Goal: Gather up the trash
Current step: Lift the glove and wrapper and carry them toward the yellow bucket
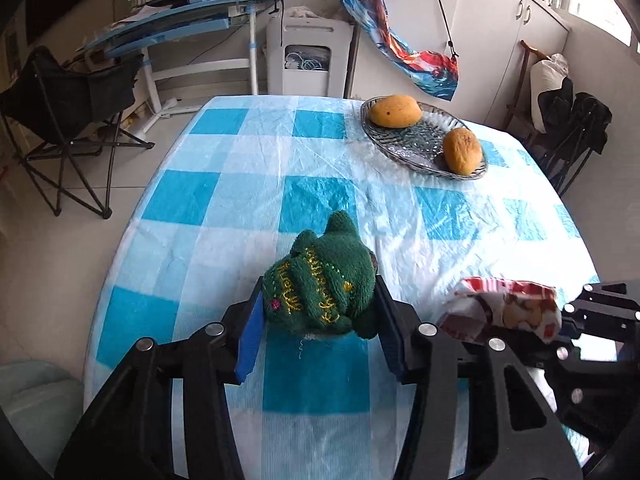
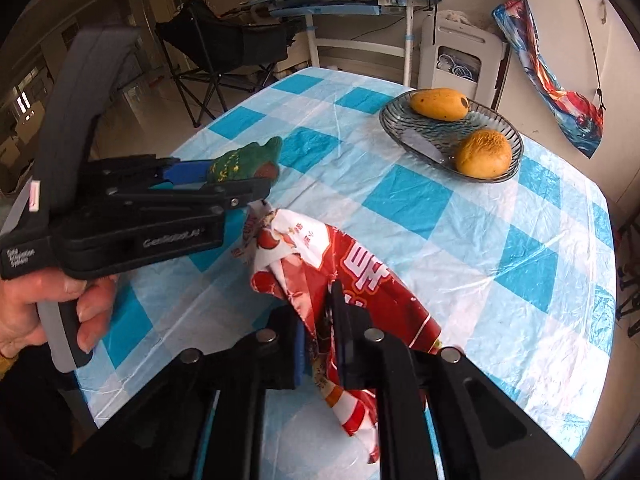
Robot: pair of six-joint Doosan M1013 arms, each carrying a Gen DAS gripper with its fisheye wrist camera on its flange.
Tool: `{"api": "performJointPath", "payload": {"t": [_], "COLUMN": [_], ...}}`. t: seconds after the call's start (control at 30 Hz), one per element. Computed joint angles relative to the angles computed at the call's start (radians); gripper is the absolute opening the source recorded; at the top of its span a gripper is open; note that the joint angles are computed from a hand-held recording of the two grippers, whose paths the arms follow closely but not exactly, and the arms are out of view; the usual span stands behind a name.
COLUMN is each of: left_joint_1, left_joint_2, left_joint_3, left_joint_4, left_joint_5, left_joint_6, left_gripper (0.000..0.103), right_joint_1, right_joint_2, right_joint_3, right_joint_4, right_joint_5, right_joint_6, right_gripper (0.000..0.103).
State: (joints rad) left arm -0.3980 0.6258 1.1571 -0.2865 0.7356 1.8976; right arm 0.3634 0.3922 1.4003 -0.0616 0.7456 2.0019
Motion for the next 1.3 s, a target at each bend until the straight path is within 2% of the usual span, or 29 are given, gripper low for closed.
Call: {"api": "performJointPath", "payload": {"t": [0.27,0.4,0.53,0.67,0.83,1.03,1.2,1.3], "left_joint_1": [0.059,0.078,0.096,0.114,0.132,0.133,0.128,0.125], "left_joint_2": [-0.137,-0.199,-0.252,-0.297,-0.323,-0.343,-0.343,-0.346], "left_joint_3": [0.203,0.303,0.385,0.452,0.49,0.516,0.519,0.524], "left_joint_4": [-0.21,-0.292,-0.381,-0.44,-0.465,-0.494,-0.495,-0.499], "left_joint_5": [-0.037,-0.07,-0.102,-0.114,-0.098,-0.101,-0.101,-0.105], "left_joint_6": [0.1,0.151,0.227,0.293,0.302,0.341,0.349,0.36], "left_gripper": [0.048,0.048,0.048,0.049,0.05,0.05,0.05,0.05], "right_joint_1": [0.01,0.037,0.088,0.139,0.168,0.181,0.174,0.177], "right_joint_2": [-0.09,-0.147,-0.194,-0.237,-0.265,-0.26,-0.253,-0.259], "right_joint_3": [0.109,0.199,0.262,0.323,0.384,0.386,0.384,0.395], "right_joint_4": [0.146,0.173,0.008,-0.241,-0.436,-0.53,-0.523,-0.567], "right_joint_5": [-0.168,-0.308,-0.379,-0.418,-0.472,-0.489,-0.501,-0.508], "right_joint_6": [0.098,0.209,0.434,0.744,1.028,1.13,1.131,1.179], "right_gripper": [0.007,0.007,0.007,0.007,0.007,0.007,0.007,0.007]}}
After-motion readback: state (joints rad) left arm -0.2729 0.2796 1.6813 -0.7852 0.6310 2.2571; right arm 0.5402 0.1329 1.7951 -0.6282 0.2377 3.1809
